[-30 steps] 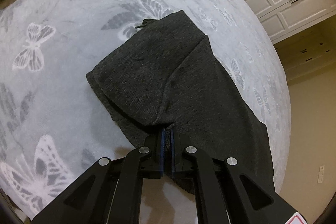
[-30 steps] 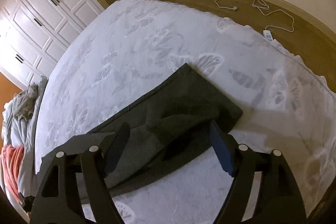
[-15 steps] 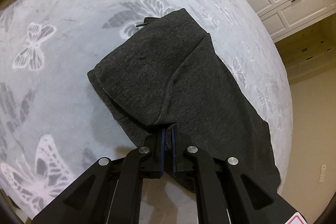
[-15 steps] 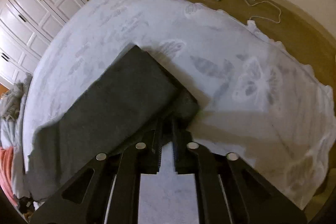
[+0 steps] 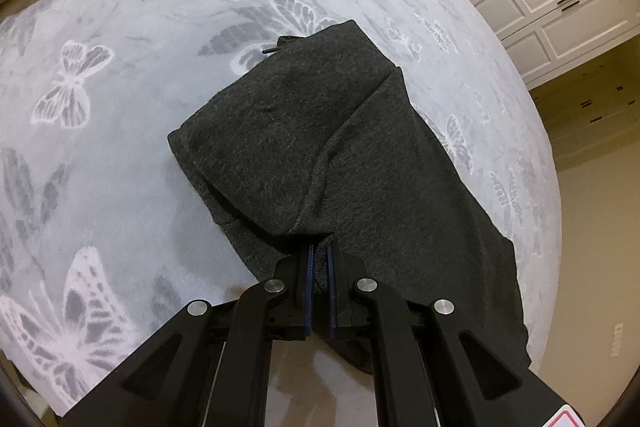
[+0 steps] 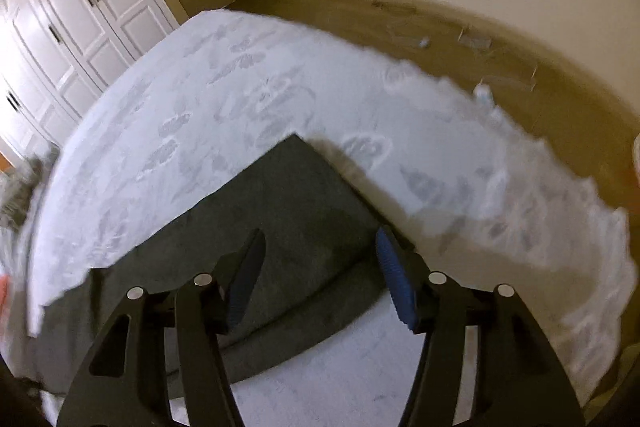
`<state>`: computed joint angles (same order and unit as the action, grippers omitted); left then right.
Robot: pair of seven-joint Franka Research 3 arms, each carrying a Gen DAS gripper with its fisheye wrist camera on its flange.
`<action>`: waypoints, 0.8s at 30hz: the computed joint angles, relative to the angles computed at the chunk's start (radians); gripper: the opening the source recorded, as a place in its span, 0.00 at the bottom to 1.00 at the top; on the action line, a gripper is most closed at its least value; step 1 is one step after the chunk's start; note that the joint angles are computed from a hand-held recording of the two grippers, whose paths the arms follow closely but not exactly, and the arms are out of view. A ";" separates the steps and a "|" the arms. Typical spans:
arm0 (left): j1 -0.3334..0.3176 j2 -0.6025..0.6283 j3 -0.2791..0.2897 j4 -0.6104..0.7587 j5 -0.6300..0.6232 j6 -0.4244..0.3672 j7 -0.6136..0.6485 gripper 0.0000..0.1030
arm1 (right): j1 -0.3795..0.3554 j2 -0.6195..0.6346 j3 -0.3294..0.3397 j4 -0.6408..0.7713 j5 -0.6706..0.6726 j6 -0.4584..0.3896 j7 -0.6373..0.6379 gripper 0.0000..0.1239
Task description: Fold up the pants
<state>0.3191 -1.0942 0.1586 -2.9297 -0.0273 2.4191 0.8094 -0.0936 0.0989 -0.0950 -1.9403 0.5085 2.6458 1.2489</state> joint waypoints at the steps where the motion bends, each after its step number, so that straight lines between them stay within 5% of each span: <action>1: 0.003 -0.008 -0.002 -0.003 0.004 0.001 0.003 0.04 | 0.003 -0.006 -0.002 -0.005 -0.015 0.010 0.017 0.45; 4: 0.014 -0.028 -0.031 -0.002 0.033 -0.003 0.004 0.04 | -0.003 -0.042 0.004 -0.022 0.065 0.004 -0.026 0.45; 10: 0.001 -0.015 -0.018 0.011 0.048 -0.015 0.014 0.04 | -0.023 -0.013 -0.012 0.027 0.129 -0.223 -0.058 0.40; 24: -0.010 -0.025 0.010 -0.008 -0.014 0.005 -0.002 0.04 | -0.051 0.071 -0.005 0.089 0.201 -0.231 -0.016 0.40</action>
<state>0.3092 -1.1188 0.1684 -2.9379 -0.0414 2.4239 0.8075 -0.1442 0.1702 -0.1000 -1.8515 0.7094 2.4148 1.2325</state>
